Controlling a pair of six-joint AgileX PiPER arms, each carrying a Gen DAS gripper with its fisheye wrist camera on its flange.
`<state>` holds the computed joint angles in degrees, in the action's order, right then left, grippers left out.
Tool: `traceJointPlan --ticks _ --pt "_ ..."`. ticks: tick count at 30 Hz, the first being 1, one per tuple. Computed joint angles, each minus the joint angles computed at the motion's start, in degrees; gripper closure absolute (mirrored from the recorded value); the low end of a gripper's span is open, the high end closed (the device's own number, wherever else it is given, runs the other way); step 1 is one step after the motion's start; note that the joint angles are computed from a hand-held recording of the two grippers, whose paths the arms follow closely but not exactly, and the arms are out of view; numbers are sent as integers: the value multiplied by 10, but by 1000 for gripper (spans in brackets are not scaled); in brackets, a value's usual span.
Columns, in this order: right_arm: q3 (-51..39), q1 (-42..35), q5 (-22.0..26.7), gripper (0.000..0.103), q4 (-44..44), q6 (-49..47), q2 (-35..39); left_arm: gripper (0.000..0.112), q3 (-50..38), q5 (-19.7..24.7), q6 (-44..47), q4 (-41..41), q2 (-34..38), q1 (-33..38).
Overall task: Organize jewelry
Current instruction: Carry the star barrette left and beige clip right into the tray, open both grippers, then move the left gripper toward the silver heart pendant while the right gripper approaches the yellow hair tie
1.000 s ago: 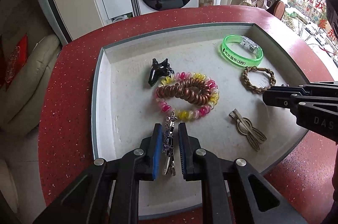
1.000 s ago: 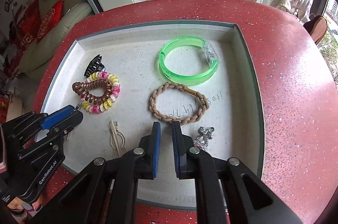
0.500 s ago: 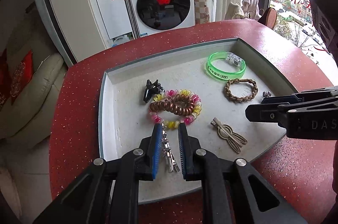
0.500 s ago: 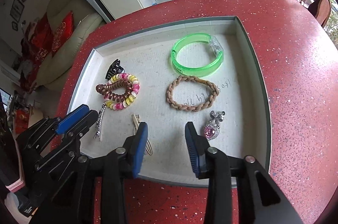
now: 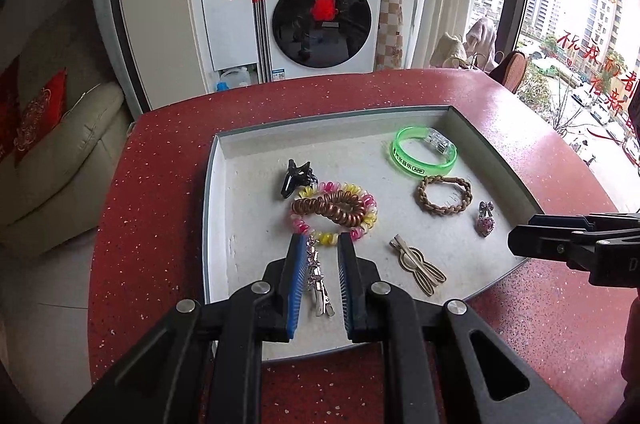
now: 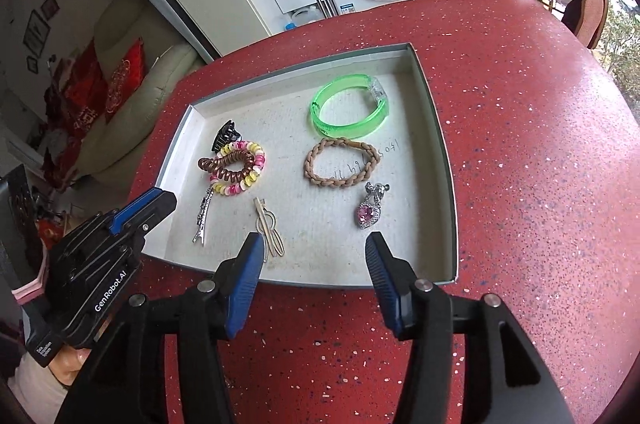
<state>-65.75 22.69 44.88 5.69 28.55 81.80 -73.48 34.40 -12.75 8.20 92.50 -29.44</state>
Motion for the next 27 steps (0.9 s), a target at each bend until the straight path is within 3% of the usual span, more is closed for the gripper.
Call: traceJointPlan --ticks 2,3,4,9,11,13,16,19,27 --pt "4 1 1 46 -2 4 -7 73 6 0 -2 5 -7 -2" --pt "7 1 1 46 -4 6 -10 32 9 2 -3 5 -11 -1" --pt "9 3 1 46 -8 11 -13 9 9 6 -20 19 -14 -4" --pt "11 20 3 46 -28 33 -17 9 20 2 -58 54 -32 -13" --pt "14 32 0 39 -42 43 -23 9 21 5 -56 49 -40 -12" --pt "18 46 -6 14 -58 54 -33 9 25 9 -63 53 -50 -14" --pt "18 63 -8 0 -73 63 -45 9 33 19 -97 90 -65 -24" --pt "20 78 -10 0 -94 87 -59 9 46 25 -131 124 -83 -34" --pt "27 103 -17 0 -131 147 -94 9 76 40 -132 114 -134 -43"
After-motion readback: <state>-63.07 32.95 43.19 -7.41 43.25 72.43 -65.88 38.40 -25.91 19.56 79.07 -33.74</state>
